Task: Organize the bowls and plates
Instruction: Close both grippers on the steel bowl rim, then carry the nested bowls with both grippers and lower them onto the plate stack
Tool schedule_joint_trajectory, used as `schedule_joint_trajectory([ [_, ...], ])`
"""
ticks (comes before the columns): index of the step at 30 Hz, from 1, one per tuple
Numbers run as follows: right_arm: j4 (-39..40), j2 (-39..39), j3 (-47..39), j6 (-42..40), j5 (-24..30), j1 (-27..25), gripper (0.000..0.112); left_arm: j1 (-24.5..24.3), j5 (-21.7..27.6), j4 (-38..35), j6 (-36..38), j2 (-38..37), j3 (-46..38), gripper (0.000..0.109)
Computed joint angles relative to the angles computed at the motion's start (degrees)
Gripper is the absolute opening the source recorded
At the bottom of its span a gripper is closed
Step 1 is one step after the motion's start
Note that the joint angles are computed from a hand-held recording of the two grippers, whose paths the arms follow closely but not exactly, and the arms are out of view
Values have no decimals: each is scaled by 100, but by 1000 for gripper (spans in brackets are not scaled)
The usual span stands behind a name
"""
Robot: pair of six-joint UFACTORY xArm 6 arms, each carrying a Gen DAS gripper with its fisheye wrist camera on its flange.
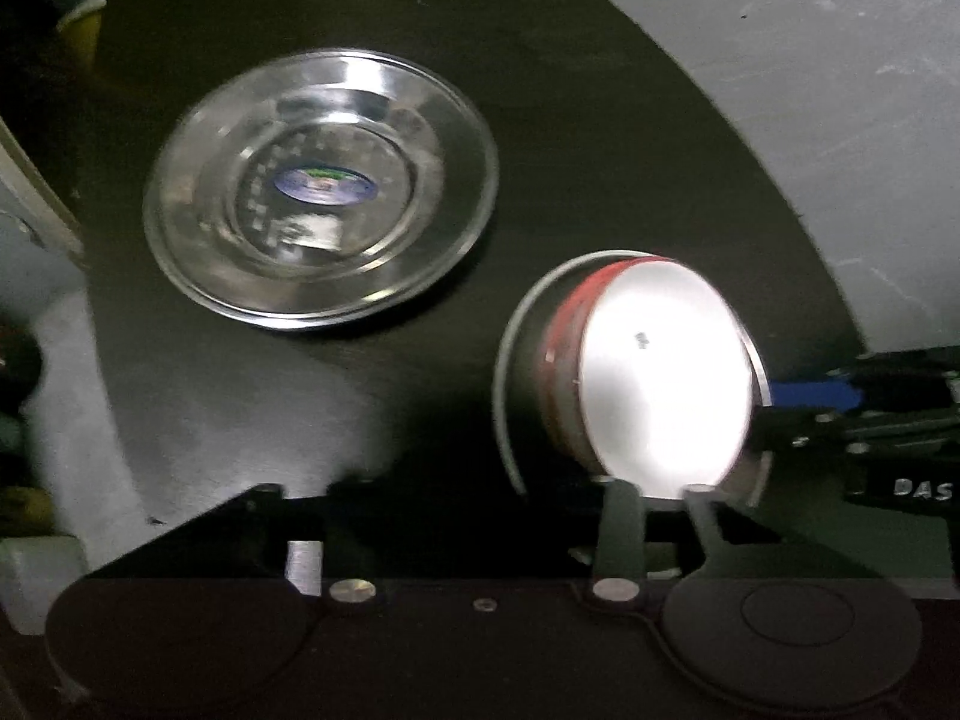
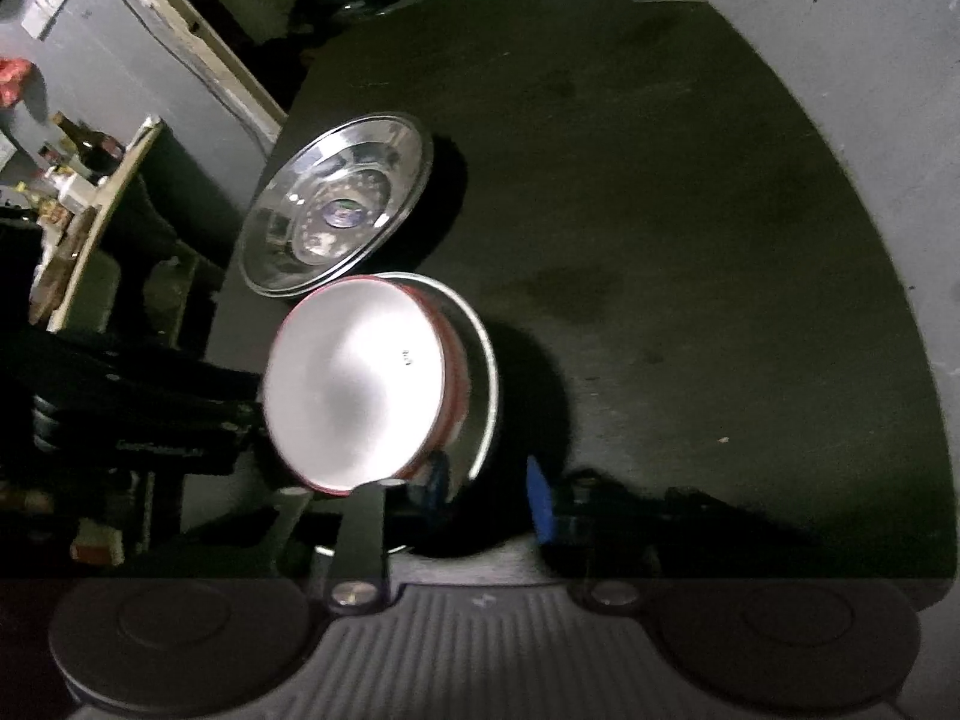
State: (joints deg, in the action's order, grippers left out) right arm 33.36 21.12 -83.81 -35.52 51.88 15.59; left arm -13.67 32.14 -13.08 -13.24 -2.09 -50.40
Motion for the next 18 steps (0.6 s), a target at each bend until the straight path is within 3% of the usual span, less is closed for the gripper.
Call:
schedule_joint_trajectory([
  [2, 99, 56, -82, -39, 164, -24, 23, -6, -56, -392, 294, 5, 22, 22],
  [4, 141, 103, -140, -20, 251, -37, 23, -24, -70, -576, 476, 11, 14, 17],
  [18, 559, 353, -689, 331, 630, -154, 20, 230, 22, -839, 413, 14, -202, 15],
])
